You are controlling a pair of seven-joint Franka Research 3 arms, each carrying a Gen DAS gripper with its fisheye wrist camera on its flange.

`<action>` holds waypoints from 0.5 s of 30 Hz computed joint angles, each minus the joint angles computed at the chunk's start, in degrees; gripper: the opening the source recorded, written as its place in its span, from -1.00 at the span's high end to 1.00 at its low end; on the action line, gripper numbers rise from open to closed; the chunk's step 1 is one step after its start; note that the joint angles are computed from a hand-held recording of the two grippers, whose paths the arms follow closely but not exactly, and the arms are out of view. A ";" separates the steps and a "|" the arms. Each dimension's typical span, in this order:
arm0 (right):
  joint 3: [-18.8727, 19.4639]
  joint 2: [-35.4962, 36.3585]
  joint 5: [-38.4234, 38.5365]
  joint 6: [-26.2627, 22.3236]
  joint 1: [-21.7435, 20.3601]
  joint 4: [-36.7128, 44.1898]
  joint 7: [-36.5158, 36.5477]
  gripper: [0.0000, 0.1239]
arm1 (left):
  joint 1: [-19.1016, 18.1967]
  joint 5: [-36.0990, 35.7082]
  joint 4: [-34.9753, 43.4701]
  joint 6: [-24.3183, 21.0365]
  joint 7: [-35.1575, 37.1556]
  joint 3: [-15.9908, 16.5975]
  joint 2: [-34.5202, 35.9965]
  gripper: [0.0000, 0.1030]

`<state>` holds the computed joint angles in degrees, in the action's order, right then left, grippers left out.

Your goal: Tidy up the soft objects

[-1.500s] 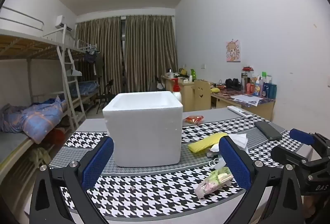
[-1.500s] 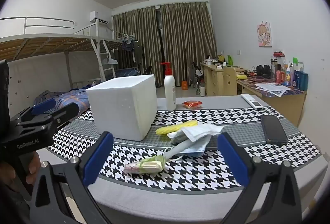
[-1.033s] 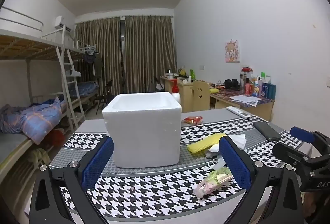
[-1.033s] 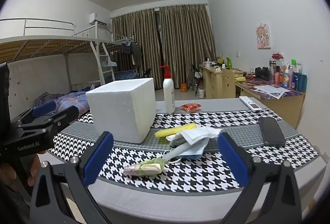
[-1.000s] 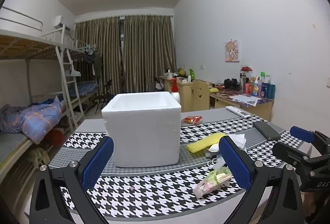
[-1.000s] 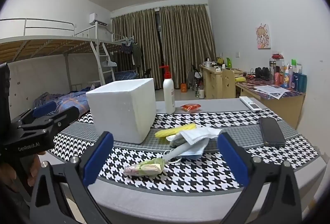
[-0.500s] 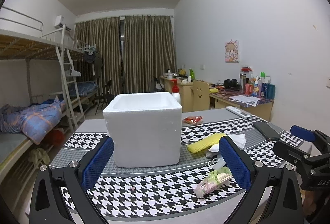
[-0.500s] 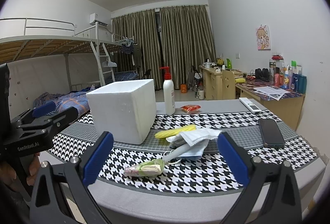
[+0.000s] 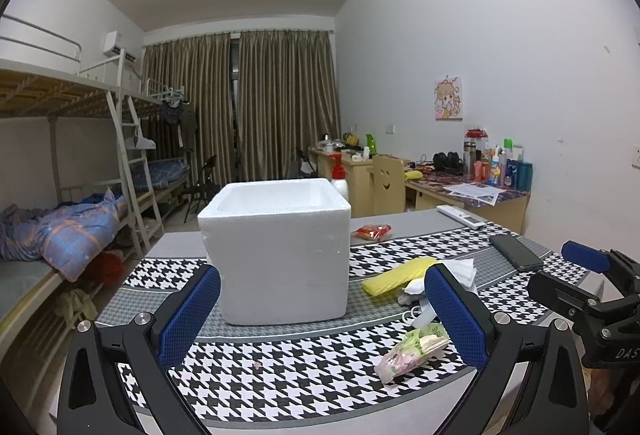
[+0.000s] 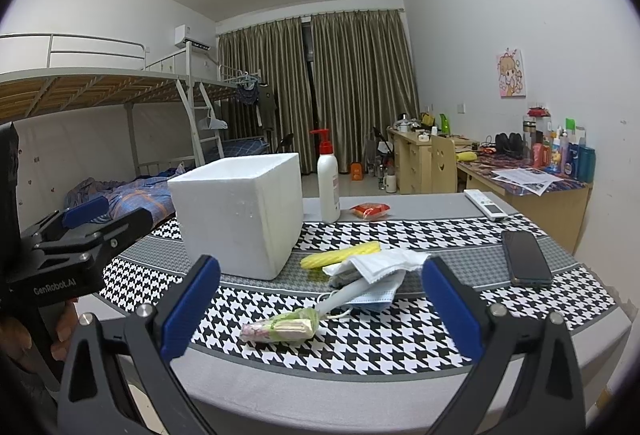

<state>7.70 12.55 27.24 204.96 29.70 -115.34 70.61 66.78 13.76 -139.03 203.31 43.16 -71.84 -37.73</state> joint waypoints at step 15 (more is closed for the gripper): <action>-0.63 0.57 1.36 -0.64 0.87 0.93 -1.42 -0.65 | -0.36 0.54 0.27 -0.31 0.73 0.39 0.77 -0.98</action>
